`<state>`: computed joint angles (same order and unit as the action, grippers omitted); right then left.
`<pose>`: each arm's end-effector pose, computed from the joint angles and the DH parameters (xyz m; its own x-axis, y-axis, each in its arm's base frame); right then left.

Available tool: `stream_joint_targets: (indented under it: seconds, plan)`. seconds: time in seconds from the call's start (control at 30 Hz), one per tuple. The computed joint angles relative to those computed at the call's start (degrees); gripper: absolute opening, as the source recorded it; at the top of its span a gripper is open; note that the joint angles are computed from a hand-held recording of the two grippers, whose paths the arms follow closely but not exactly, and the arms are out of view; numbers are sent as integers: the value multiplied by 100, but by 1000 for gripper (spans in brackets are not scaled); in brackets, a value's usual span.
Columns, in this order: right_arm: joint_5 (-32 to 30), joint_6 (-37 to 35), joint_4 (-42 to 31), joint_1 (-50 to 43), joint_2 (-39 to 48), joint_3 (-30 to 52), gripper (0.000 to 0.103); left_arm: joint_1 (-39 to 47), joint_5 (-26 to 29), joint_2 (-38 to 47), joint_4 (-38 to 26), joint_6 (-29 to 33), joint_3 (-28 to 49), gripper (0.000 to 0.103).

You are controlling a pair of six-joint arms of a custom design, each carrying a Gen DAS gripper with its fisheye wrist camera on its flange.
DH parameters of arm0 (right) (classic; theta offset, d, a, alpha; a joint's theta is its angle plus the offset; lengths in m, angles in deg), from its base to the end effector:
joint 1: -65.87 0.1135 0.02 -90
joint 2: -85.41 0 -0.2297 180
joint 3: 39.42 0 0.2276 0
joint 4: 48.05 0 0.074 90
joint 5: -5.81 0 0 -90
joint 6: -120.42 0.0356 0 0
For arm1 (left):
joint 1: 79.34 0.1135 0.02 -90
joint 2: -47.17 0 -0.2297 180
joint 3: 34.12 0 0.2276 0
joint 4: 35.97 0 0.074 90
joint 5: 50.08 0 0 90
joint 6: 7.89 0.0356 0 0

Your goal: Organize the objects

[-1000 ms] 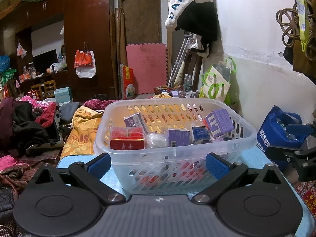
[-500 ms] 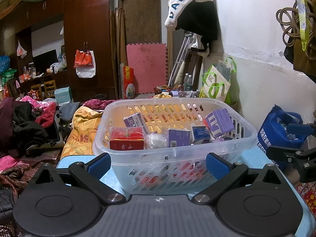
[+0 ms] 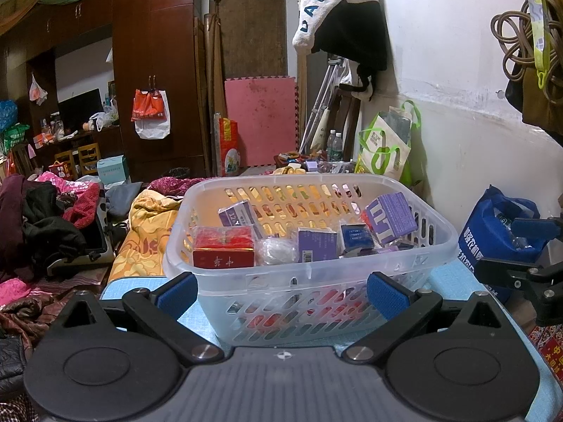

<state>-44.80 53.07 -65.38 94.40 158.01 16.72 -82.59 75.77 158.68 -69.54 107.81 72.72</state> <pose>0.2339 0.1014 0.2117 -0.4146 0.1133 -0.9029 0.2751 0.9614 -0.0057 0.4100 -0.0442 0.2450 -0.3377 0.3712 -0.8649 0.7232 0.6905 0.0140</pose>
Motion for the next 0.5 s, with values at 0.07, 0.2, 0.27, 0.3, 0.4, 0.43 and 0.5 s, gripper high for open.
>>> stream_joint_targets:
  seconds: [0.07,0.2,0.27,0.3,0.4,0.43,0.5]
  plan:
    - [9,6,-13,5,12,10,103,1,6,1,-7,3,3,103]
    - [23,32,-25,22,21,16,103,-11,-6,11,-9,12,15,103]
    - [3,26,-28,5,14,17,103,-17,-10,12,-13,21,13,103]
    - [2,29,-28,8,20,21,103,-22,-20,10,-12,23,10,103]
    - [13,15,-9,10,20,7,103,-26,-19,15,-8,24,8,103]
    - [9,23,-19,7,16,9,103,-29,-23,12,1,27,-4,103]
    - [3,23,-21,4,14,9,103,-36,-30,9,19,35,-22,103]
